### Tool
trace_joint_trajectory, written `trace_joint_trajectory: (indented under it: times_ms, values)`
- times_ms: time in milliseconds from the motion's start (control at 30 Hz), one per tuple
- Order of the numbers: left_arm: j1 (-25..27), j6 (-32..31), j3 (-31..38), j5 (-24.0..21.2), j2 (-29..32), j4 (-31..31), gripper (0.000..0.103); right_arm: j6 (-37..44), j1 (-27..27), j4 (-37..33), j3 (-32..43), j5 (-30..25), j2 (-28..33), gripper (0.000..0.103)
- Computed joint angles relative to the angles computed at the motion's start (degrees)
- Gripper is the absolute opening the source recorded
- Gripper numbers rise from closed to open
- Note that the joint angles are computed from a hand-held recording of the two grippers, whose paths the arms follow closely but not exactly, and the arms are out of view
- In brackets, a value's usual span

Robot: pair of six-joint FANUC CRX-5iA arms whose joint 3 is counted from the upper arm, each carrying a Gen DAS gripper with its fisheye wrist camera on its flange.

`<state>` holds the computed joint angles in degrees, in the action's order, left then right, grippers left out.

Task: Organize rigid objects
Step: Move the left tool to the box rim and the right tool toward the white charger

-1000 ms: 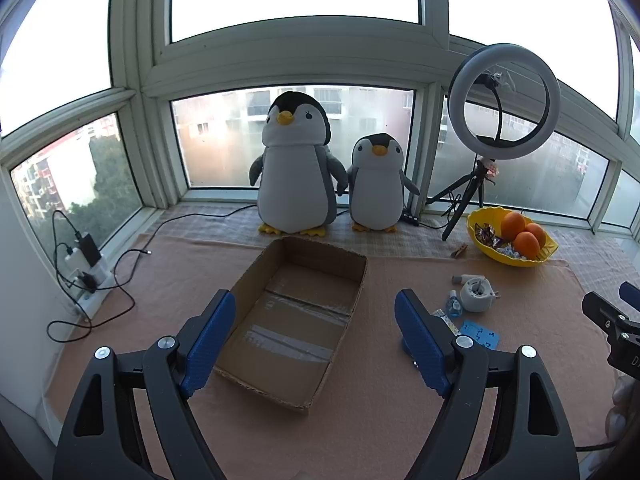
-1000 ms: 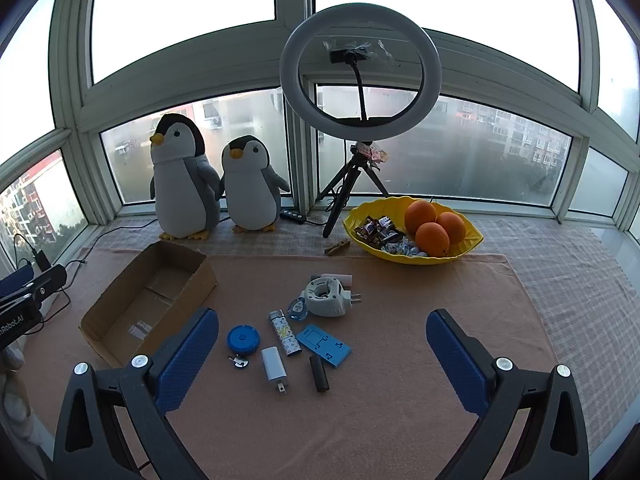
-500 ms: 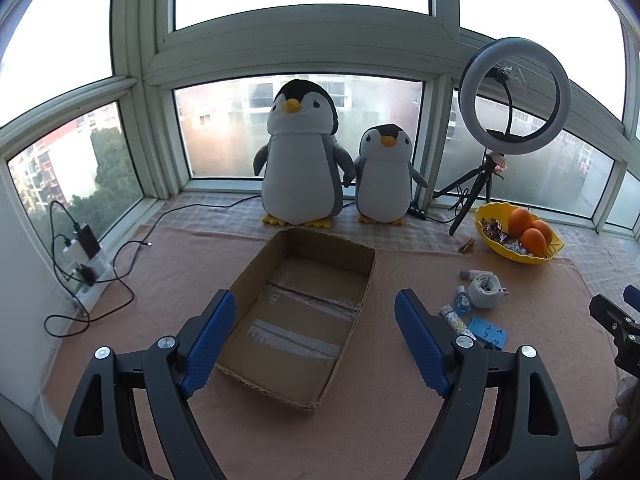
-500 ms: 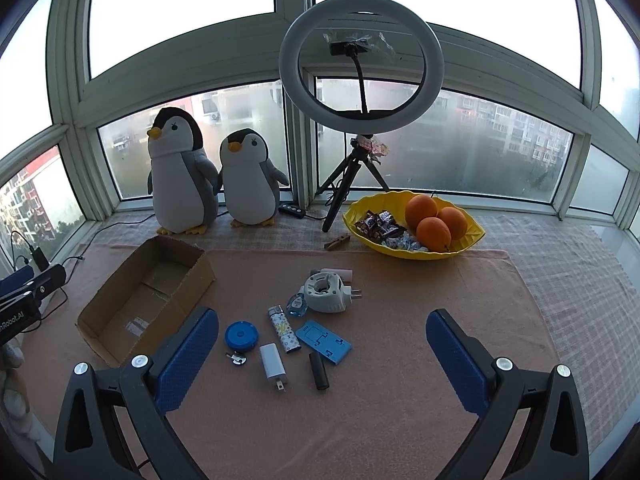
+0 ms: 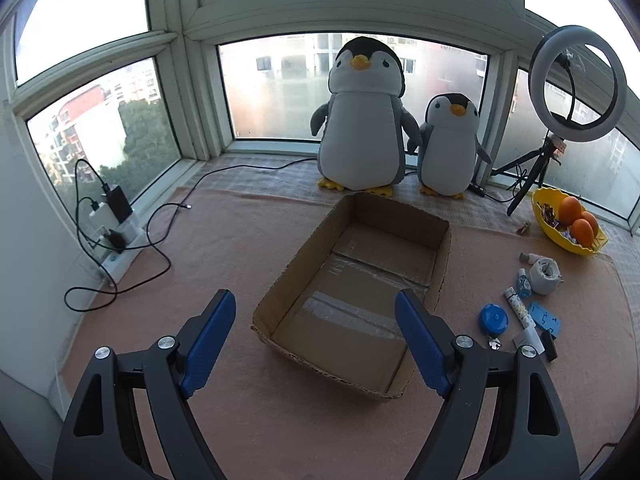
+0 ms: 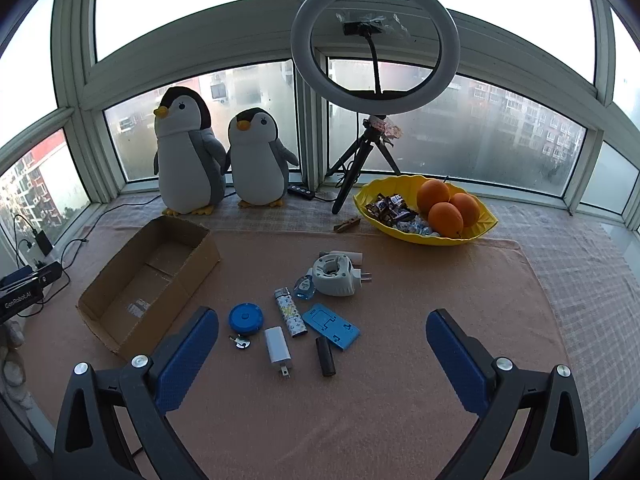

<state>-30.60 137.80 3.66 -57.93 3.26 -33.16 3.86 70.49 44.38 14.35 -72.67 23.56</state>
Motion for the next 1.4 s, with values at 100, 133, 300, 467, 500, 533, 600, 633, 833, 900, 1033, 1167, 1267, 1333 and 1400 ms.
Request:
trace_joint_trajectory:
  times_ms: [100, 133, 300, 467, 500, 533, 600, 633, 833, 900, 1033, 1167, 1267, 1333, 1400]
  values:
    - [3.6, -2.3, -1.9, 0.9, -0.6, 3.0, 0.082, -0.4, 0.3, -0.5, 0.5, -1.0, 0.2, 0.103]
    - [4.8, -3.1, -2.4, 1.1, -0.6, 4.0, 0.082, -0.5, 0.4, -0.6, 0.7, -1.4, 0.3, 0.103]
    - [10.4, -8.4, -3.6, 1.9, 0.7, 8.7, 0.077, -1.6, 0.4, -2.6, 1.7, -2.7, 0.6, 0.103]
    - [14.8, -14.4, -4.2, 3.6, 3.5, 13.9, 0.067, -3.0, 1.0, -2.4, 2.5, -4.6, 1.4, 0.103]
    - [15.5, -15.9, -4.5, 4.1, 4.1, 15.4, 0.064, -3.3, 1.0, -2.4, 2.7, -4.8, 1.6, 0.103]
    - [16.1, -17.6, -4.7, 4.7, 4.7, 16.9, 0.063, -3.5, 1.0, -2.4, 2.7, -5.0, 1.7, 0.103]
    - [16.3, -19.1, -4.3, 4.6, 6.2, 17.7, 0.059, -3.8, 1.0, -2.5, 3.0, -5.3, 2.1, 0.103]
    - [16.5, -20.0, -4.4, 5.0, 6.6, 18.4, 0.057, -3.7, 1.0, -2.7, 3.3, -5.6, 2.3, 0.103]
    - [17.7, -25.2, -5.1, 6.2, 9.0, 23.1, 0.046, -3.6, 0.4, -3.2, 3.6, -5.2, 3.0, 0.102]
    - [17.5, -25.9, -5.0, 6.1, 9.7, 23.3, 0.045, -2.1, -0.3, -4.3, 3.9, -3.7, 3.4, 0.102]
    - [17.5, -27.5, -4.8, 6.1, 10.8, 24.4, 0.039, 1.2, -1.4, -7.4, 4.6, 0.4, 4.2, 0.100]
    - [17.5, -28.4, -4.6, 6.4, 11.6, 25.4, 0.033, 8.0, -2.6, -11.8, 7.3, 2.4, 6.5, 0.086]
    - [17.7, -28.5, -4.7, 6.5, 11.9, 25.8, 0.031, 13.6, -3.5, -15.1, 10.1, 2.6, 8.5, 0.073]
    - [17.9, -29.1, -4.9, 6.5, 12.0, 26.5, 0.029, 16.8, -4.0, -16.9, 11.7, 2.4, 9.7, 0.068]
    - [17.8, -29.5, -4.9, 6.5, 12.2, 26.6, 0.029, 19.1, -4.8, -18.9, 13.3, 2.1, 10.9, 0.064]
